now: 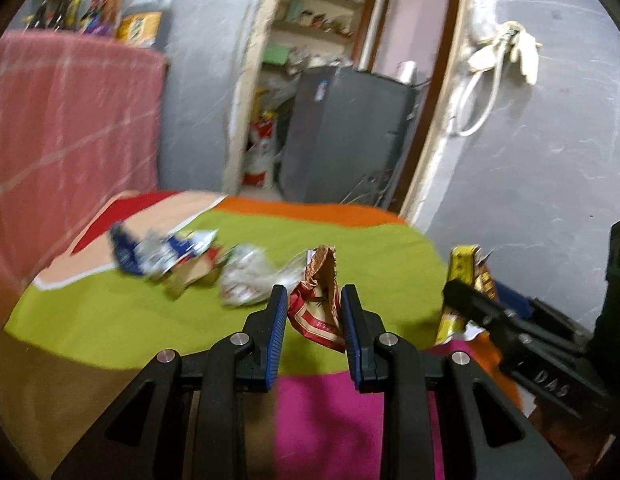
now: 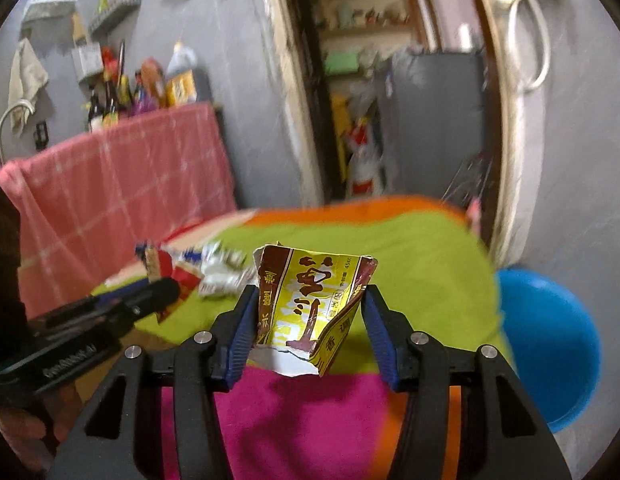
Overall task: Collect trash
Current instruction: 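Carry the yellow wrapper with the right gripper over the bucket and release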
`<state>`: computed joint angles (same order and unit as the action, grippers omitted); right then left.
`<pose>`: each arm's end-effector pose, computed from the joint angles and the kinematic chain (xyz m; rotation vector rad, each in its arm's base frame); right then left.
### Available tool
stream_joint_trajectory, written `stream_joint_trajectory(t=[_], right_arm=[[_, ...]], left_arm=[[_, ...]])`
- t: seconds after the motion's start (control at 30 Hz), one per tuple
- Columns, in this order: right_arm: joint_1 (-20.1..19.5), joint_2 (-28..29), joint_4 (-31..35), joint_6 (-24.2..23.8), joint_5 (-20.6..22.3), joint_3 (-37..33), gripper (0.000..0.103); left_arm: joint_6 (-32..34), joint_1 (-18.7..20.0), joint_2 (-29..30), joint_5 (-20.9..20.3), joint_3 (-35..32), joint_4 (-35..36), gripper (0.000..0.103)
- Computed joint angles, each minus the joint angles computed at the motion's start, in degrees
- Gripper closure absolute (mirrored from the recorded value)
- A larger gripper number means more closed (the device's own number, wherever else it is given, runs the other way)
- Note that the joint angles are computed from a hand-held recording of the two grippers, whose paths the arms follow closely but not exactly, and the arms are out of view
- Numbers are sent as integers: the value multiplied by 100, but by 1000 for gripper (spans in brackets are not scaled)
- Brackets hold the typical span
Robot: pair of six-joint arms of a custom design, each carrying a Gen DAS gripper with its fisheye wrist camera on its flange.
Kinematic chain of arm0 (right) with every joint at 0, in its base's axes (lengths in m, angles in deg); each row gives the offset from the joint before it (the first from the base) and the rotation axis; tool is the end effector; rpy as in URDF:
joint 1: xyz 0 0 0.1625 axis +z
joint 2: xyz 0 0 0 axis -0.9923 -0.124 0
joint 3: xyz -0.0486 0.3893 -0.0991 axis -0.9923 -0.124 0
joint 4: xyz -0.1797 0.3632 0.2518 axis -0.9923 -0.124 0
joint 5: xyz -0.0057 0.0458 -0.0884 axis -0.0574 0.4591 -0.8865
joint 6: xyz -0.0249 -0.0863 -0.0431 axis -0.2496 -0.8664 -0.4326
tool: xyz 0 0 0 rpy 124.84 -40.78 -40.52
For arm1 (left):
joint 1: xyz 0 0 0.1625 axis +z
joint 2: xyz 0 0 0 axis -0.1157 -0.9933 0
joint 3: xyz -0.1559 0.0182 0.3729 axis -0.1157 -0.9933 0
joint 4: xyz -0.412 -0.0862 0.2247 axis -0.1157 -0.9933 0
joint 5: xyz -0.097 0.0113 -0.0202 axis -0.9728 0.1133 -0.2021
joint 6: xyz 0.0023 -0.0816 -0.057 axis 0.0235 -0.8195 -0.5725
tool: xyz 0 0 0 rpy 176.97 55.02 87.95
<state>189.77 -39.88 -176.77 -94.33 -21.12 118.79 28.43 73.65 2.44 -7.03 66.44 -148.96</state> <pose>0.3665 -0.7502 -0.0125 1.3161 -2.5719 0.9065 -0.0545 -0.6567 0.3048 0.1132 2.0951 -1.4165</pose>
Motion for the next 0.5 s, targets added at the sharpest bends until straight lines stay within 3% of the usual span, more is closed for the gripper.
stream_joint_trajectory(t=[0.27, 0.5], right_arm=[[-57, -391, -1386, -455, 75, 148, 51], [-218, -394, -1828, -694, -101, -164, 51]], left_arm=[[679, -277, 704, -692, -711, -609, 79], [899, -372, 1387, -1253, -1515, -465, 78]])
